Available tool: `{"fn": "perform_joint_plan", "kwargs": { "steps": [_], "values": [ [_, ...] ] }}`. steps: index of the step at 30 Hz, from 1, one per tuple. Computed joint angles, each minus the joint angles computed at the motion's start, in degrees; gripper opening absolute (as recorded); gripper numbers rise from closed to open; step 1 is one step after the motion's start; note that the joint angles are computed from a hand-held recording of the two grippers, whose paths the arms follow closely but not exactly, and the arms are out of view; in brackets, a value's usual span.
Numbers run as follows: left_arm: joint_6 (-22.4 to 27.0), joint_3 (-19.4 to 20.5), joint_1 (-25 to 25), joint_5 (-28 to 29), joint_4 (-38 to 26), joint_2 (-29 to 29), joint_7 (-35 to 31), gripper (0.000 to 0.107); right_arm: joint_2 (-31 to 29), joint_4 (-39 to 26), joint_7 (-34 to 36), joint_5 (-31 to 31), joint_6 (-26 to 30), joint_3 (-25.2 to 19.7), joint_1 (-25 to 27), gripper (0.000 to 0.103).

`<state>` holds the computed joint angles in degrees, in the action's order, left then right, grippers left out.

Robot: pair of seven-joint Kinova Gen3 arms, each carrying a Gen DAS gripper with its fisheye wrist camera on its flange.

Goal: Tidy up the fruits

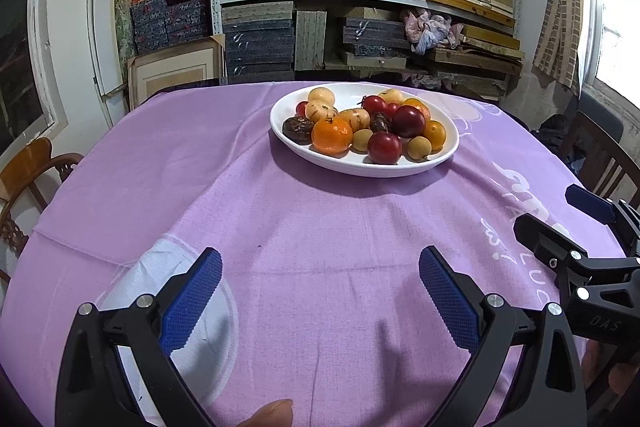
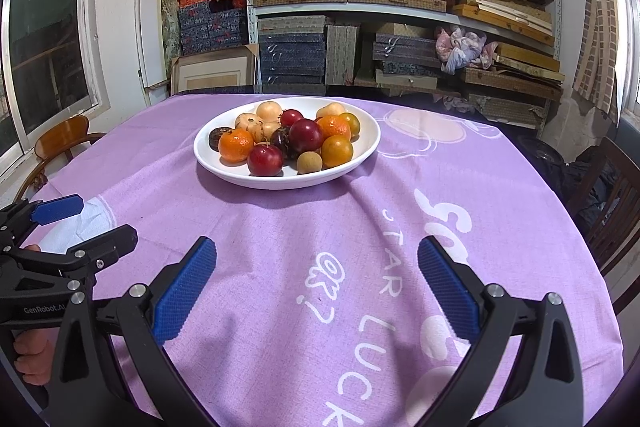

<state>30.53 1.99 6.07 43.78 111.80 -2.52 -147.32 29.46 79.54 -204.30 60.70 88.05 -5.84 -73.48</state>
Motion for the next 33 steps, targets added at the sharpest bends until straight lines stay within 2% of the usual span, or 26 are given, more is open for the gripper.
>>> {"fn": "perform_joint_plan", "kwargs": {
  "steps": [18,29,31,33],
  "values": [
    [0.5,0.1,-0.5,0.1,-0.2,0.4,-0.3,0.100,-0.4,0.5,0.2,0.0,0.1,-0.2,0.1,0.099],
    [2.1,0.8,-0.4,-4.5,-1.8,1.0,4.4,0.100,-0.2,0.1,0.5,0.0,0.1,-0.2,0.3,0.099],
    [0.6,1.5,-0.1,-7.1,-1.6,0.7,7.1,0.100,-0.2,0.1,0.5,0.0,0.1,-0.2,0.3,0.099],
    [-0.6,1.4,0.4,-7.0,-0.8,0.2,6.6,0.100,-0.3,0.2,0.5,-0.1,0.1,-0.2,0.2,0.099]
  ]
}}
